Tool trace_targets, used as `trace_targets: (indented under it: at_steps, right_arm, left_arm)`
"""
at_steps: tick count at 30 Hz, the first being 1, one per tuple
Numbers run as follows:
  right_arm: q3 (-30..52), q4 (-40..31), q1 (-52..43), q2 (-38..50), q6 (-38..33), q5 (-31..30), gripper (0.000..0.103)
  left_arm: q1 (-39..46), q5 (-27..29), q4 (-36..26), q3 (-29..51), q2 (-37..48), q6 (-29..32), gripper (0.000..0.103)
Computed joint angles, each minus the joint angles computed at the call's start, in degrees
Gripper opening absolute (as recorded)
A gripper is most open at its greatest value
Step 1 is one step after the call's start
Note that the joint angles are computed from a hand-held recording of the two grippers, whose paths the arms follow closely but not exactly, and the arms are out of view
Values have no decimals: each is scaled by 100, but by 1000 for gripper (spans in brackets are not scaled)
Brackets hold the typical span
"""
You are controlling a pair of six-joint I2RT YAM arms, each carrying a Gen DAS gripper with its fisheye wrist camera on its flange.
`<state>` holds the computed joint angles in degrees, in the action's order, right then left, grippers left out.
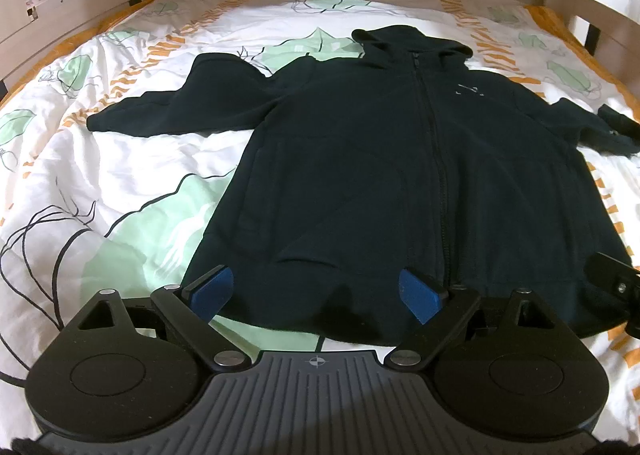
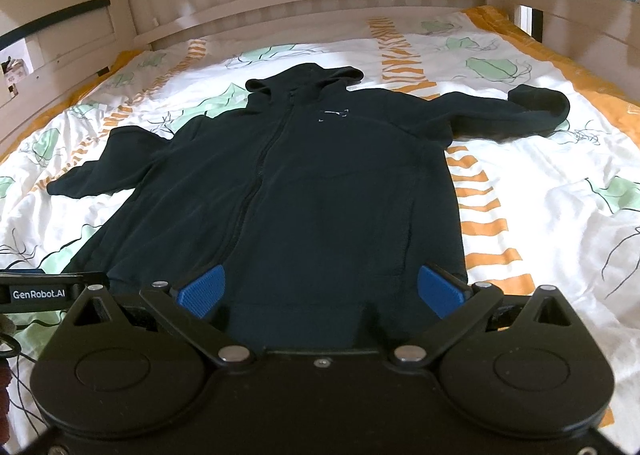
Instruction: Fold large clothes
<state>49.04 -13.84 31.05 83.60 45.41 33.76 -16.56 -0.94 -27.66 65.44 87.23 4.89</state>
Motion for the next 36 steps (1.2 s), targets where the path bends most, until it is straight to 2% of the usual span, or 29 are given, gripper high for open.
trace_targets:
  at_steps: [17,26,31,36]
  right_arm:
    - [120,17,-99,138,-88,-190,102]
    - [200,109,-329,320,-197,-580,102]
    - [308,240,-549,505,-389,-922,102]
    - [576,322,-808,778,-558,-1279,102]
  left_arm:
    - [1,38,-99,142,166,-30,90]
    - [147,272,-112,449,515,72,90]
    - [396,736,-197,927,929,182,90]
    - [851,1674,-452,1847,1692,259,91]
